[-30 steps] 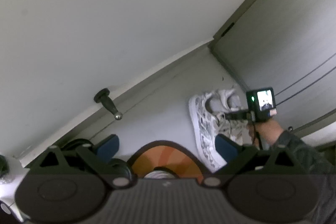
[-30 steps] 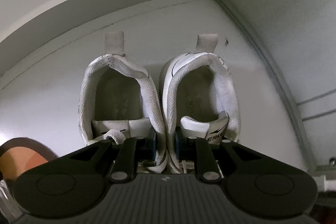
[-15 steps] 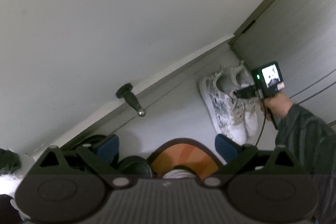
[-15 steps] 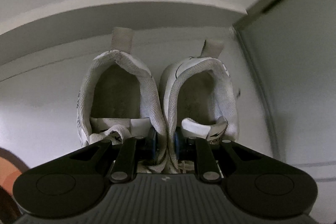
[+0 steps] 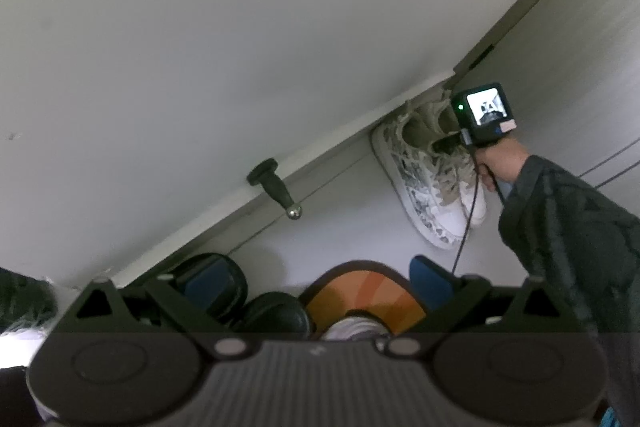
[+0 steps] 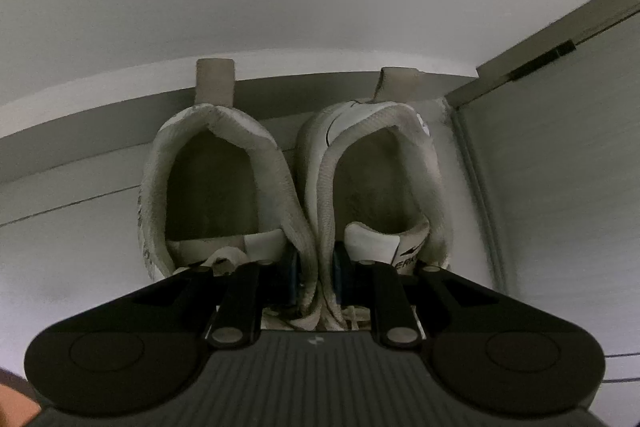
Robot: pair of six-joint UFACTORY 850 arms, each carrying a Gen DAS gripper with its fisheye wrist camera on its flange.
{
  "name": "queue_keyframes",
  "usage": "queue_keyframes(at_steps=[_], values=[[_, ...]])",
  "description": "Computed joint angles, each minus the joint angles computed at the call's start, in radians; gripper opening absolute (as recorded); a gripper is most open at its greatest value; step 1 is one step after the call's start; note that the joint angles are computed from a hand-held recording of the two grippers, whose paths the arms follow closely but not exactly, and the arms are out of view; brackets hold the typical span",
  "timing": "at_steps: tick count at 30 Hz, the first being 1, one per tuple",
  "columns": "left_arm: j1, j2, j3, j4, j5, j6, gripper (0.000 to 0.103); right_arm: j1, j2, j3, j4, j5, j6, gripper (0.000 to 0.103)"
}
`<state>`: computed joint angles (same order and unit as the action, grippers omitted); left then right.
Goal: Organize scattered shoes
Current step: 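Push the white sneaker pair at the heels toward the wall with the right tool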
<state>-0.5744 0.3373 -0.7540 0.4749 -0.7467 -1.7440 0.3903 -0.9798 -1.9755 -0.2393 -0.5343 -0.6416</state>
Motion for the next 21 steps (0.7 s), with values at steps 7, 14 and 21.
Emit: queue_keyframes(at_steps=[7,14,21], values=[[-0.014,0.015,0.001,0.037,-0.026,-0.057,0.099,0.02,-0.079,-0.123,-0.076,-0.078,0.179,0.029],[-0.039,0.023,-0.01,0.056,-0.029,-0.07,0.099,-0.042,-0.083,-0.193,0.146,-0.195,0.045,0.035],[-0.077,0.038,-0.017,0.089,-0.053,-0.095,0.099,-0.072,0.03,-0.028,0.218,-0.056,-0.032,0.037]])
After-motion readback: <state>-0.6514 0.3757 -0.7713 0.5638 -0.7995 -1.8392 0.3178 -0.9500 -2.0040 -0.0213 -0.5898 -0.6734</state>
